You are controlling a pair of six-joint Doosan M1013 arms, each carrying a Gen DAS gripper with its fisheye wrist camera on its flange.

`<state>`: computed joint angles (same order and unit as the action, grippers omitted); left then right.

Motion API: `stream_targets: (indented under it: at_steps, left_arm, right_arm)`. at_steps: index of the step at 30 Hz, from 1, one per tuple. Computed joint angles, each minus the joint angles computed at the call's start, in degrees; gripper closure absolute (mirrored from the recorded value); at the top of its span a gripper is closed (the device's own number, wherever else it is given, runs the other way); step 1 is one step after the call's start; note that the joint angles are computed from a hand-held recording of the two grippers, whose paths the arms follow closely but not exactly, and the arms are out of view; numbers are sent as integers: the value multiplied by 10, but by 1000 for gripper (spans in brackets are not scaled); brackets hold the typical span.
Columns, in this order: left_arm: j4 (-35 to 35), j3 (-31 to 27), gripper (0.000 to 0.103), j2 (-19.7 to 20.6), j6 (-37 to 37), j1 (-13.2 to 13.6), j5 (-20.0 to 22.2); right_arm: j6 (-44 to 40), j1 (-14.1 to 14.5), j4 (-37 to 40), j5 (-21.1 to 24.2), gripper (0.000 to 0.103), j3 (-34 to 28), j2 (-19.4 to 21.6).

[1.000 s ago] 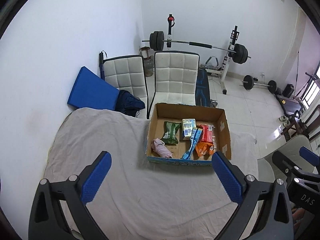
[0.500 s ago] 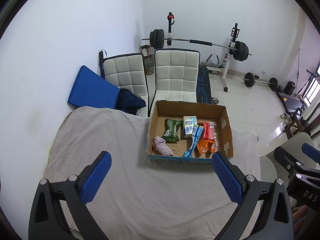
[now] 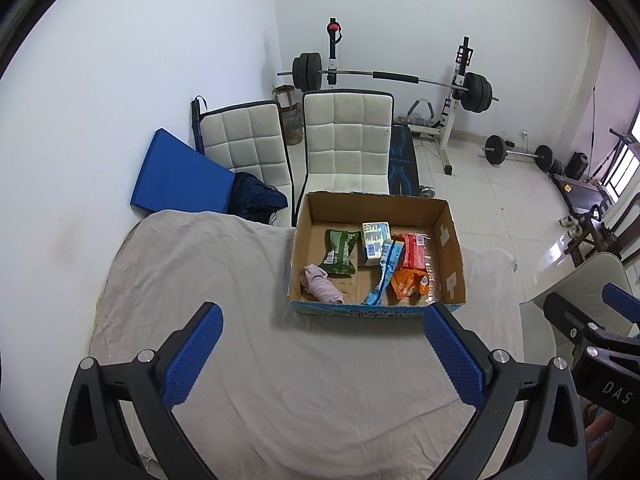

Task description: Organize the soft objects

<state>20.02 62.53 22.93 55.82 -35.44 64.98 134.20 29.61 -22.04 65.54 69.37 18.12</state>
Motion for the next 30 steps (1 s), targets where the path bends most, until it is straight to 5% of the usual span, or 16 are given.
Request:
stream_targets:
  at_steps: [30]
  left_arm:
    - [-3,8,0,-4,2,0,-3]
  right_arm:
    - [3,2,-2,3,0,5,-4]
